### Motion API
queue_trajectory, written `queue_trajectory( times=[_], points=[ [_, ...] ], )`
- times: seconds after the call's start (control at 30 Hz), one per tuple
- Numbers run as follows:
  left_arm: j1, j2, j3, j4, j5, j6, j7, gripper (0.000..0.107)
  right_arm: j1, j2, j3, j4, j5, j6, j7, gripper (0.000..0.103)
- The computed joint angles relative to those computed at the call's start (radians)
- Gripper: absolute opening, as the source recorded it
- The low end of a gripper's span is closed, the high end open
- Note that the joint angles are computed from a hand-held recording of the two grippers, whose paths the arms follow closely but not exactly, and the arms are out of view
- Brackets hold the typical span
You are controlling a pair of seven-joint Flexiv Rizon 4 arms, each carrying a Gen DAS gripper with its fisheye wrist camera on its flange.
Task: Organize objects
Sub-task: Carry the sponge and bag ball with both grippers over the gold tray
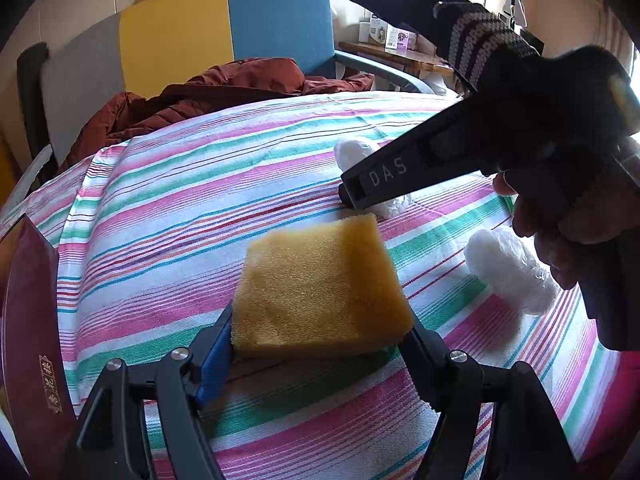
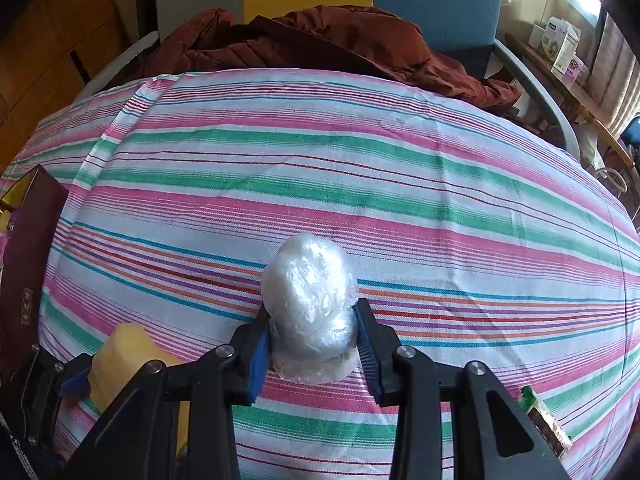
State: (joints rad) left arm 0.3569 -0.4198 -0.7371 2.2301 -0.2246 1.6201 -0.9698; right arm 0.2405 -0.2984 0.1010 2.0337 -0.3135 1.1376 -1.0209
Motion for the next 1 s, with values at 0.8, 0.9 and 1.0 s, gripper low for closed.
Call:
queue_trajectory(
  times=[0.8, 0.9, 1.0],
  points=[
    [-0.021, 0.01, 0.02, 0.005, 0.004, 0.006, -0.004, 0.075, -0.007, -0.004, 0.003, 0.001, 0.048, 0.027, -0.021, 0.039],
    [-0.023, 0.012, 0.022, 0.007, 0.005, 0.008, -0.006, 0.075, 0.015, 0.0, -0.024, 0.021, -0.023, 0.042, 0.012, 0.039],
    [-0.015, 0.015, 0.014, 0.007, 0.0, 0.001, -0.006, 0.073, 0.013, -0.001, -0.026, 0.028, -0.048, 0.056, 0.023, 0.039]
  ],
)
